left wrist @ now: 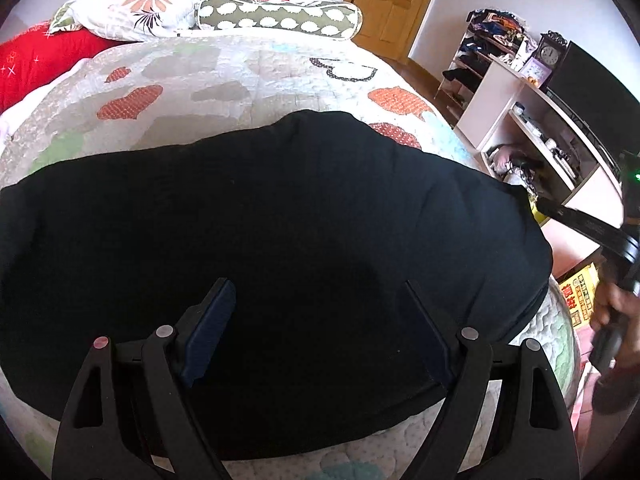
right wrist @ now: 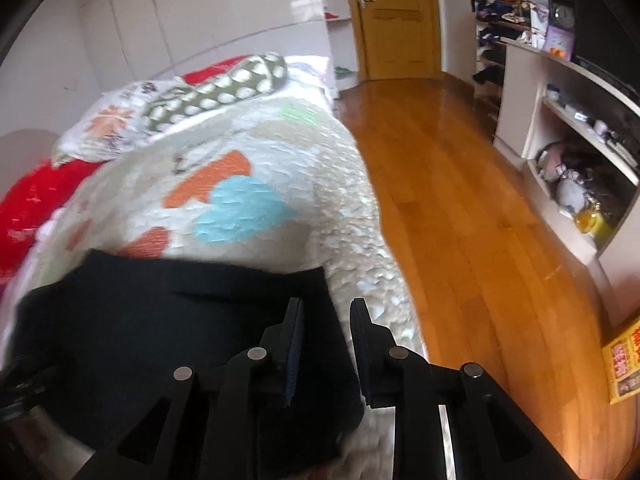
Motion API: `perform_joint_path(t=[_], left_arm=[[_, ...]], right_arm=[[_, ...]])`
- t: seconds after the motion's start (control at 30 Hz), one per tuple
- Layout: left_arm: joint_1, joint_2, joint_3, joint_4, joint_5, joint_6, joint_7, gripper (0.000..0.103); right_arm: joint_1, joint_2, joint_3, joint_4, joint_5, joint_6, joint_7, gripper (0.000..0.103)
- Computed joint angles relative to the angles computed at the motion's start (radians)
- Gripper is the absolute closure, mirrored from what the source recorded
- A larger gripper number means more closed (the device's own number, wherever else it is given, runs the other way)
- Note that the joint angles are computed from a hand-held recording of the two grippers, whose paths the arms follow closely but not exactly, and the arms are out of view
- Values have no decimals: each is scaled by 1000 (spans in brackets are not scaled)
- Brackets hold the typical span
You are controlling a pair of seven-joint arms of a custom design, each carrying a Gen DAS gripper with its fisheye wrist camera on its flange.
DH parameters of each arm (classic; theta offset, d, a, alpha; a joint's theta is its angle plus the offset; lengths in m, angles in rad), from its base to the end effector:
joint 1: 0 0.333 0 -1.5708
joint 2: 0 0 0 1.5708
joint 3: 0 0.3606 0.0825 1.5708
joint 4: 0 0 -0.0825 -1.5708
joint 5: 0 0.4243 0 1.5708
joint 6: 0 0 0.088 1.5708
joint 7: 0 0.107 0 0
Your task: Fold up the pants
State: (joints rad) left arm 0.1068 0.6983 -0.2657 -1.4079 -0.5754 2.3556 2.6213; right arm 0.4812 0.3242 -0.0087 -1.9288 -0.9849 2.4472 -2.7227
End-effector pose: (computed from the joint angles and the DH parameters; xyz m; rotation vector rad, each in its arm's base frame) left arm 0.8103 -0.0855 0.3459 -1.1592 2.7062 -1.0123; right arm 0.6071 0.3099 0.3573 -0.9833 2.3957 -0.7401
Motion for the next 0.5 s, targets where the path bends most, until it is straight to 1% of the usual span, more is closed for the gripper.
perform_joint_path(t=[0.07, 0.2, 0.27, 0.4, 0.47, 0.5], left_arm=[[4, 3, -3, -1, -1, -8, 9, 14], [-5, -9, 4, -22, 19, 7, 33, 14], [-12, -23, 8, -49, 34, 40, 56, 14], [-20, -45, 5, -101, 40, 111, 99, 10], [-33, -63, 14, -129, 54, 148, 90, 10], [-34, -68, 15, -130, 59, 140, 84, 10]], right_arm=[[14, -21, 8, -16, -21, 21, 21, 80], [30, -9, 26, -1, -9, 17, 12, 80], [38, 0, 29, 3, -3, 24, 16, 80], [54, 20, 25, 7, -7, 54, 30, 80], [48, 39, 30, 5, 30, 76, 10, 80], [53, 44, 25, 5, 33, 80, 13, 80]])
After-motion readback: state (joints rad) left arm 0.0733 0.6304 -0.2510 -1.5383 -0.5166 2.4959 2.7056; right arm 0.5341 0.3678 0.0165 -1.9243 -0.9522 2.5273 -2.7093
